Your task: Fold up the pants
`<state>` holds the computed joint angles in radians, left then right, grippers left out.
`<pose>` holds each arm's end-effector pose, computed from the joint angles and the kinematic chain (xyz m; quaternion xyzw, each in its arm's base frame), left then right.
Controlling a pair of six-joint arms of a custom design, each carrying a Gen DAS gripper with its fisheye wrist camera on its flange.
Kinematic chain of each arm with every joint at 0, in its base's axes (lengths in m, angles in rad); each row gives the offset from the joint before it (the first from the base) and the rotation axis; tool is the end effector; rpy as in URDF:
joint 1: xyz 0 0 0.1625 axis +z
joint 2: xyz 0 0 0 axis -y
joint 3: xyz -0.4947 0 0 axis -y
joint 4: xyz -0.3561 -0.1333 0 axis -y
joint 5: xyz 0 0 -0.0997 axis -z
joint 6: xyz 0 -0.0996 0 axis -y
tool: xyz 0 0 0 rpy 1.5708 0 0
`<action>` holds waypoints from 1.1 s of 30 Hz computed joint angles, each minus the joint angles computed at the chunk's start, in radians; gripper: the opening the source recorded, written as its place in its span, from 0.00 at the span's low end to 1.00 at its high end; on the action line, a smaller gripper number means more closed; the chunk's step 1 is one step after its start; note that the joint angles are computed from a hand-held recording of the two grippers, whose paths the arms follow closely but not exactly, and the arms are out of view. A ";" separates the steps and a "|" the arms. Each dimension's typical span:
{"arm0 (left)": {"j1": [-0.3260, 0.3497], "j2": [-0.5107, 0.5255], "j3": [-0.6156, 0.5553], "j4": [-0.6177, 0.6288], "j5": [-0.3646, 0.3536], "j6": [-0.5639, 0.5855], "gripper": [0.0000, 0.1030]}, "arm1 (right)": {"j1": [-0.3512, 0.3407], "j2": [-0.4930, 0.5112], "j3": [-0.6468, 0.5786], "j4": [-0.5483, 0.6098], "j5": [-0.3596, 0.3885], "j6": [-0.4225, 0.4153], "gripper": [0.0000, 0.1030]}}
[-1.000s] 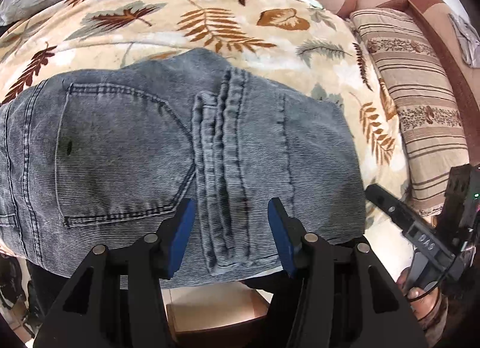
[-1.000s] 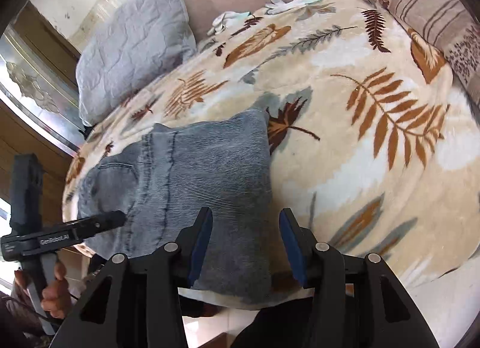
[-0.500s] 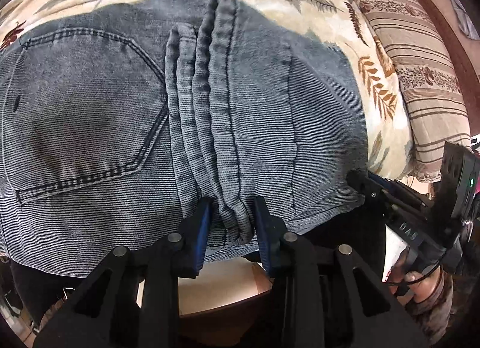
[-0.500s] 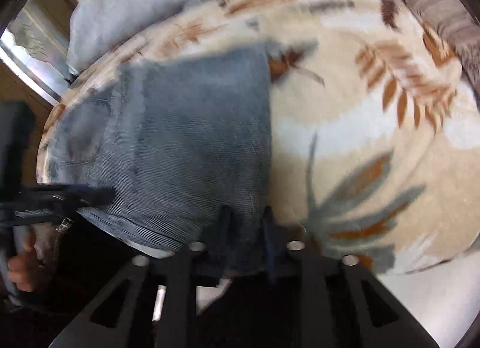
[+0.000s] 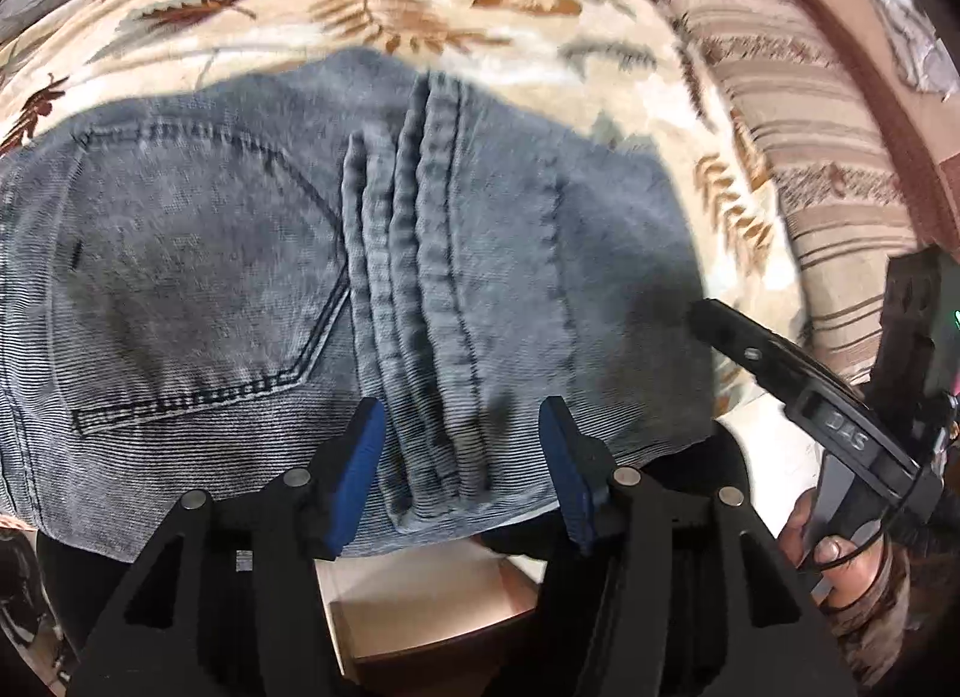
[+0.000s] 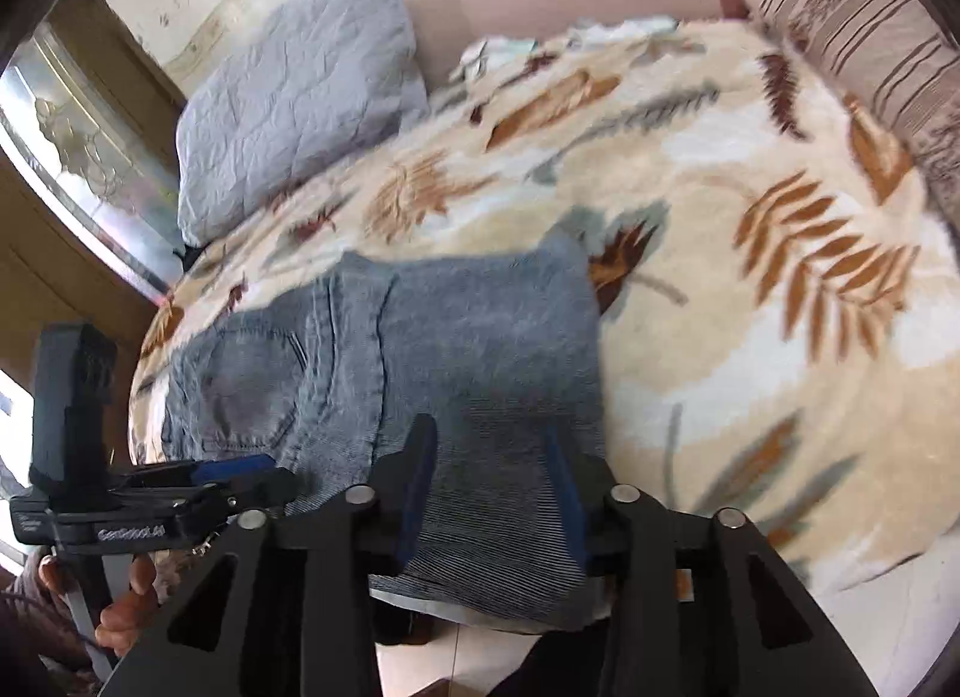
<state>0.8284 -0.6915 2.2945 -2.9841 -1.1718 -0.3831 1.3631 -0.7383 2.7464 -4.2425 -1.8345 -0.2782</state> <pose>-0.1776 -0.4480 0.0131 0.1928 0.9567 -0.0267 0.2164 0.0323 -0.3674 0.1585 -0.0098 -0.9382 0.2835 0.1983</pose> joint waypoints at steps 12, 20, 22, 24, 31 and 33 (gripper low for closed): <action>0.069 -0.172 0.029 -0.102 0.016 0.017 0.50 | 0.191 0.035 -0.073 0.069 -0.156 0.035 0.55; 0.340 -0.433 -0.062 0.072 0.014 0.100 0.55 | 0.480 0.172 -0.307 0.364 -0.225 -0.102 0.63; 0.411 -0.453 -0.107 0.150 -0.038 0.105 0.55 | 0.543 0.230 -0.382 0.455 -0.240 -0.144 0.65; 0.488 -0.459 -0.157 0.226 -0.113 0.119 0.55 | 0.585 0.283 -0.439 0.502 -0.265 -0.176 0.65; 0.562 -0.395 -0.254 0.338 -0.204 0.184 0.55 | 0.677 0.428 -0.590 0.588 -0.373 -0.303 0.66; 0.563 -0.374 -0.280 0.366 -0.214 0.197 0.56 | 0.693 0.461 -0.618 0.595 -0.400 -0.342 0.67</action>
